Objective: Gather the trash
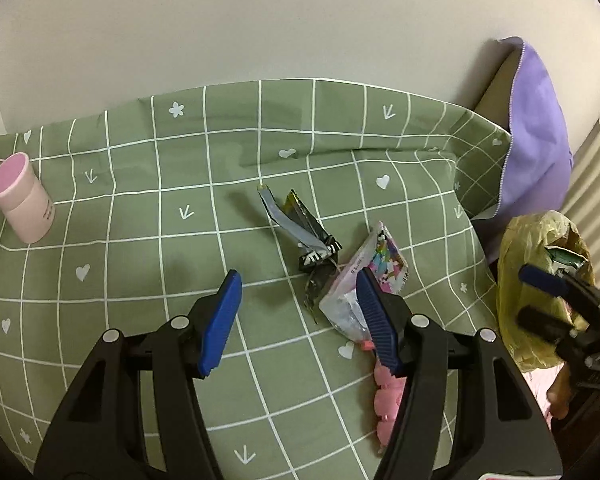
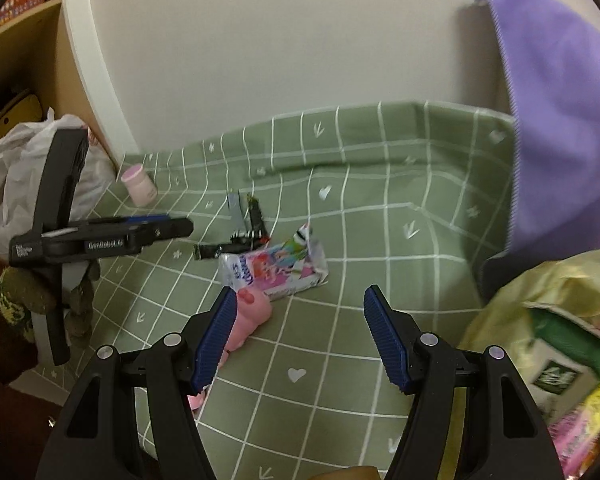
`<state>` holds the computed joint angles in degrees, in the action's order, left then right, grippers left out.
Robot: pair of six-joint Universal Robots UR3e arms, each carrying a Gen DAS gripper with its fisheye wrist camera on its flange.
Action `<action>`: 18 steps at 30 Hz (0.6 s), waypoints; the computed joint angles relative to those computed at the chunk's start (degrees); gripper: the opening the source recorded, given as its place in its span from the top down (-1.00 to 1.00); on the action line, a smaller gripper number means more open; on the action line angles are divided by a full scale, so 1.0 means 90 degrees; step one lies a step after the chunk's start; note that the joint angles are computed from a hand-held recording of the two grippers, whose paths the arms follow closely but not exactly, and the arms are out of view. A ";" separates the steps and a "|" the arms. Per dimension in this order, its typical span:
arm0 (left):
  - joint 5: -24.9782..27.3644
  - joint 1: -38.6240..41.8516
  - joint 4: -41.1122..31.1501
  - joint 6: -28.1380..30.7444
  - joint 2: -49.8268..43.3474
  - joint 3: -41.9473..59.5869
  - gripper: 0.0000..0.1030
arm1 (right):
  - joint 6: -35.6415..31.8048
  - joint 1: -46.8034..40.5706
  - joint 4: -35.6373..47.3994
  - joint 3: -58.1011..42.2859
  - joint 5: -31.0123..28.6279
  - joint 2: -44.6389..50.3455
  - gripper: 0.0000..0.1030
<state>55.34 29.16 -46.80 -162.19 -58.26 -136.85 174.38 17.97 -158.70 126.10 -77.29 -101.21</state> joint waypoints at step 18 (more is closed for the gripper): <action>-0.0501 0.6314 -0.8472 0.5802 0.3960 0.0895 -0.11 | 0.1476 0.0723 -0.0023 -0.2978 0.0184 0.3959 -0.20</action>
<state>50.83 85.99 -123.05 -109.98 -22.62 -128.79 187.66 24.47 -158.91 99.30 -75.64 -65.58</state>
